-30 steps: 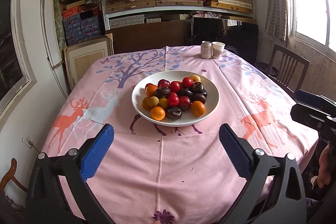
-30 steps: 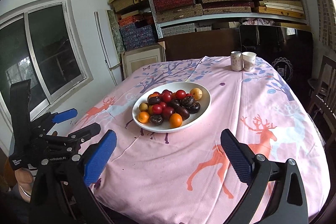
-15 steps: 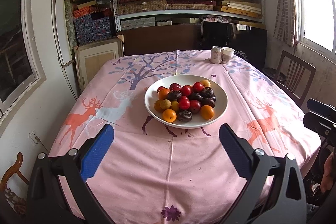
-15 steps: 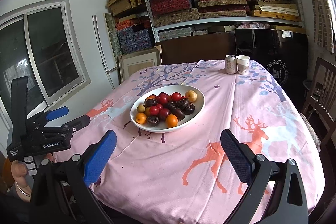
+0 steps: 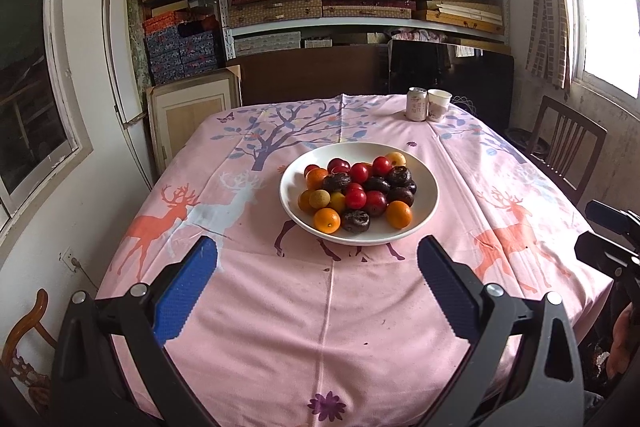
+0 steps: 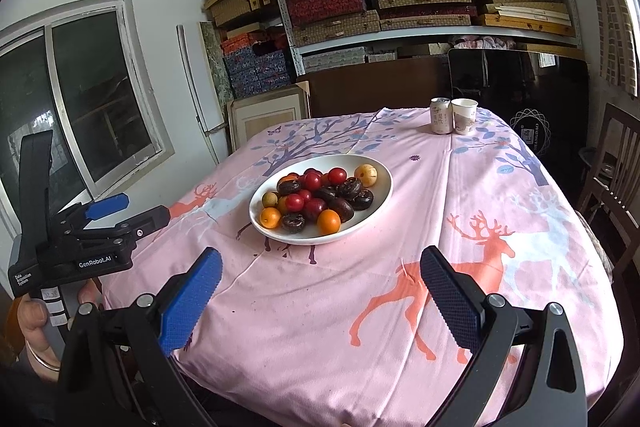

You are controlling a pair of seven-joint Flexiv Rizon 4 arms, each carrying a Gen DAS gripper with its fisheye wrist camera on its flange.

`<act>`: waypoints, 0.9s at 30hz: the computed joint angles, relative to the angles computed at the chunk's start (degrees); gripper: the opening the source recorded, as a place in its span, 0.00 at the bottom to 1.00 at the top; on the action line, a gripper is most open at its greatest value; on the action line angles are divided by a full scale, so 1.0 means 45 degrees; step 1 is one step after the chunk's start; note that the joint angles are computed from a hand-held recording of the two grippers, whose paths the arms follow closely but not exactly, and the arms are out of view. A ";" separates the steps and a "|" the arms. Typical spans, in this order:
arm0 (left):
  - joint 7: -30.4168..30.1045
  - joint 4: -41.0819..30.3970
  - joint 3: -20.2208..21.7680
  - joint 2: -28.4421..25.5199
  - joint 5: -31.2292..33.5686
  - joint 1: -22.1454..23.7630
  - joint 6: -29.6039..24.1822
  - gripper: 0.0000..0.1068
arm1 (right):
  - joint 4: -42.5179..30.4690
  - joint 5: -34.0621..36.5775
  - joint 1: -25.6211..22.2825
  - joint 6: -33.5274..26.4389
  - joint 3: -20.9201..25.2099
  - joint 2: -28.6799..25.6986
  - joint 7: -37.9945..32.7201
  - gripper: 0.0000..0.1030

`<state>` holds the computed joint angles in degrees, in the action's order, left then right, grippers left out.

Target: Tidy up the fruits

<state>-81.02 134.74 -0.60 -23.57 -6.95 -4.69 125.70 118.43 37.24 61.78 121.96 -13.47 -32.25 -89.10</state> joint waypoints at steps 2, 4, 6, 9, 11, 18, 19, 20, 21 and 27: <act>0.0007 -0.0014 -0.0001 0.0001 0.0004 -0.0003 -0.0020 0.92 | 0.0010 -0.0037 -0.0034 0.0005 0.0069 -0.0018 0.0009 0.97; 0.0022 -0.0011 0.0014 0.0003 -0.0009 -0.0020 -0.0023 0.92 | 0.0012 -0.0039 -0.0007 -0.0022 0.0058 -0.0034 -0.0005 0.97; 0.0015 -0.0009 0.0019 -0.0008 -0.0038 -0.0042 -0.0008 0.92 | 0.0023 -0.0057 0.0006 -0.0012 0.0078 -0.0048 0.0010 0.97; 0.0056 -0.0017 0.0040 -0.0016 -0.0092 -0.0086 -0.0023 0.92 | 0.0048 0.0028 0.0128 0.0018 0.0002 -0.0041 -0.0047 0.97; 0.0065 0.0004 0.0049 -0.0008 -0.0100 -0.0091 -0.0007 0.92 | 0.0063 0.0089 0.0186 0.0038 -0.0028 -0.0031 -0.0077 0.97; 0.0077 -0.0016 0.0014 -0.0063 -0.0117 -0.0092 -0.0001 0.92 | 0.0059 0.0017 0.0073 0.0031 0.0096 -0.0014 -0.0058 0.97; 0.0102 -0.0029 0.0036 -0.0095 -0.0147 -0.0125 0.0003 0.92 | 0.0073 0.0033 0.0096 0.0010 0.0072 0.0016 -0.0078 0.97; 0.0122 -0.0033 0.0053 -0.0118 -0.0169 -0.0155 0.0026 0.92 | 0.0078 0.0036 0.0106 0.0014 0.0070 0.0018 -0.0085 0.97; 0.0134 -0.0038 0.0057 -0.0123 -0.0171 -0.0158 0.0034 0.92 | 0.0081 0.0040 0.0108 0.0023 0.0075 0.0017 -0.0088 0.97; 0.0135 -0.0073 0.0036 -0.0158 -0.0226 -0.0148 -0.0034 0.92 | 0.0076 0.0134 0.0155 0.0035 0.0047 0.0015 -0.0077 0.97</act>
